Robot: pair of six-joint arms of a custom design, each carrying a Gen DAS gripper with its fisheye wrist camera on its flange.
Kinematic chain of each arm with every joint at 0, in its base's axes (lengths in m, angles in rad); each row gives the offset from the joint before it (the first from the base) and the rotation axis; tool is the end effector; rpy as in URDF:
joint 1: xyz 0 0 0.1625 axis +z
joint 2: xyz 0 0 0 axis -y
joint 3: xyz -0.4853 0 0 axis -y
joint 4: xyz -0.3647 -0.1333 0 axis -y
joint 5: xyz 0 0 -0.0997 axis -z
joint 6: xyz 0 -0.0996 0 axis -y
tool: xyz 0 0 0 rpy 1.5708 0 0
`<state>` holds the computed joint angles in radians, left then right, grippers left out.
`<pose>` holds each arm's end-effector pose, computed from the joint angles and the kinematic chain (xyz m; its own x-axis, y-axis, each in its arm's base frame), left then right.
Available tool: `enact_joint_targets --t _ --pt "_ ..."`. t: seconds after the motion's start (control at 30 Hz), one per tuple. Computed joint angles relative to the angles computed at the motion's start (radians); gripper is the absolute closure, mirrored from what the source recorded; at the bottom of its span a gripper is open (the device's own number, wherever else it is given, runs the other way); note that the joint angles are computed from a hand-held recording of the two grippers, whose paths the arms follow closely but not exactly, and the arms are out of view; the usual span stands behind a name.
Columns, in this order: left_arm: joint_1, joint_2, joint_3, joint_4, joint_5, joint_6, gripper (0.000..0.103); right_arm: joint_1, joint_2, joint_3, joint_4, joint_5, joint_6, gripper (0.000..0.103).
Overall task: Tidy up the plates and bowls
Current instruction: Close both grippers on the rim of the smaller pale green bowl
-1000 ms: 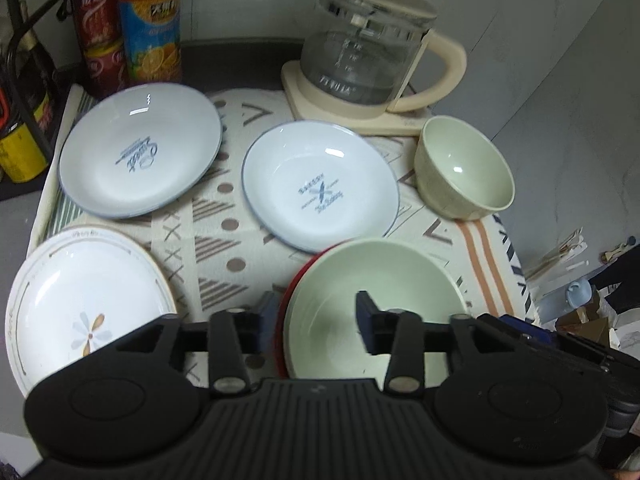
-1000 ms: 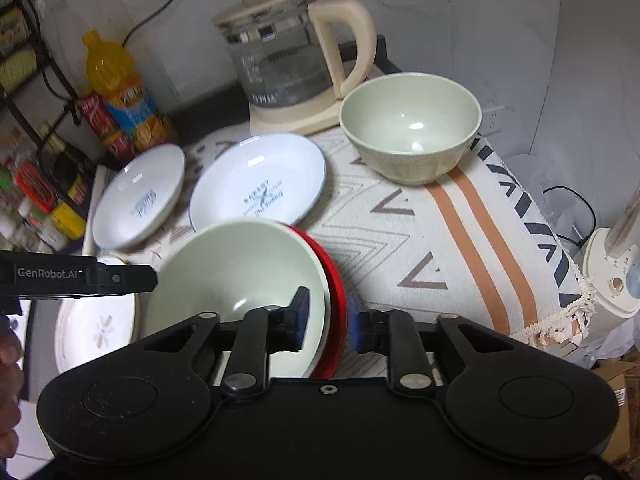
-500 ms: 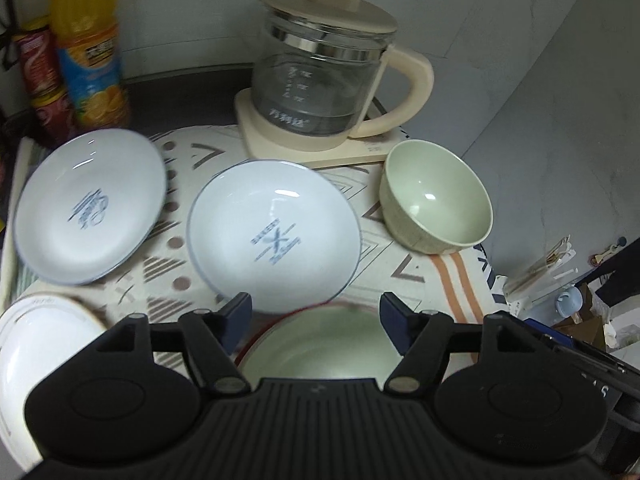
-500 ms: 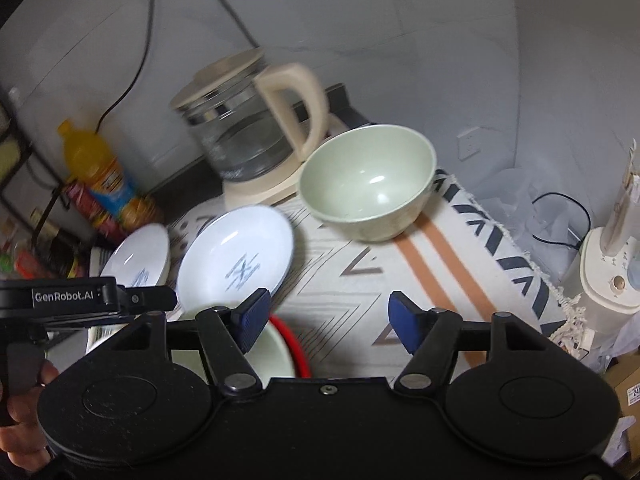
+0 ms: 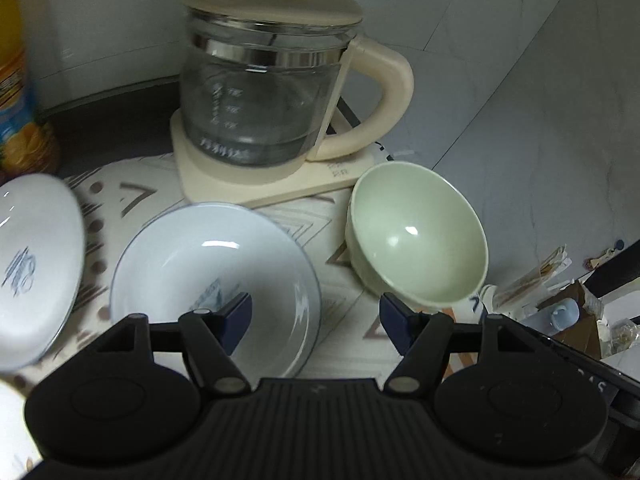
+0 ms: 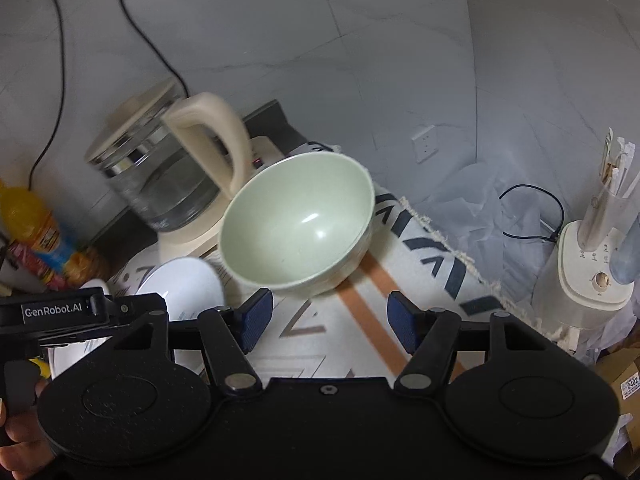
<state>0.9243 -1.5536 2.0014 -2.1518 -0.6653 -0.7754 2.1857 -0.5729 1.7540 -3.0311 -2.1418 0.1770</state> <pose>-0.0986 -0.4820 0.4421 -0.8148 -0.3478 -0.4639 0.0374 0.7669 -0.6407 0.4487 -0.4976 0.0351 -0.8587 -0.2198 0.4629 -0.4097 0.8370 -0.3628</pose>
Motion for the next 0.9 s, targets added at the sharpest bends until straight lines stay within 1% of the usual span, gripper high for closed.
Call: enact_joint_targets --t 0.17,0.3,0.37,0.47,0.53,0.6,0.63,0.7,0.77,0.83,0.9 --pt "0.043 0.052 -0.030 -0.080 -0.022 0.081 0.035 -0.023 0.018 -0.022 -0.030 0.012 0.005 0.047" --pt "0.072 0.085 -0.043 -0.139 -0.044 0.126 0.038 -0.039 0.032 -0.037 -0.057 0.026 0.004 0.047" --pt "0.085 0.101 -0.044 -0.179 -0.053 0.149 0.038 -0.046 0.039 -0.048 -0.051 0.026 0.008 0.048" --pt "0.104 0.124 -0.056 -0.207 -0.076 0.170 0.040 -0.055 0.052 -0.067 -0.028 0.017 0.012 0.052" --pt "0.121 0.141 -0.068 -0.225 -0.102 0.191 0.046 -0.063 0.060 -0.081 -0.010 0.015 0.016 0.055" --pt "0.130 0.160 -0.074 -0.237 -0.103 0.213 0.050 -0.070 0.070 -0.094 -0.001 0.013 0.017 0.056" --pt "0.135 0.170 -0.080 -0.231 -0.106 0.212 0.054 -0.073 0.075 -0.101 0.005 0.010 0.019 0.057" --pt "0.150 0.188 -0.093 -0.226 -0.125 0.205 0.061 -0.079 0.087 -0.118 0.026 0.000 0.032 0.061" --pt "0.160 0.203 -0.105 -0.206 -0.133 0.186 0.066 -0.086 0.094 -0.131 0.051 0.001 0.050 0.063" --pt "0.169 0.217 -0.115 -0.194 -0.141 0.167 0.078 -0.093 0.099 -0.139 0.071 0.009 0.061 0.064" --pt "0.172 0.225 -0.112 -0.203 -0.156 0.167 0.085 -0.099 0.103 -0.144 0.096 0.016 0.072 0.067"
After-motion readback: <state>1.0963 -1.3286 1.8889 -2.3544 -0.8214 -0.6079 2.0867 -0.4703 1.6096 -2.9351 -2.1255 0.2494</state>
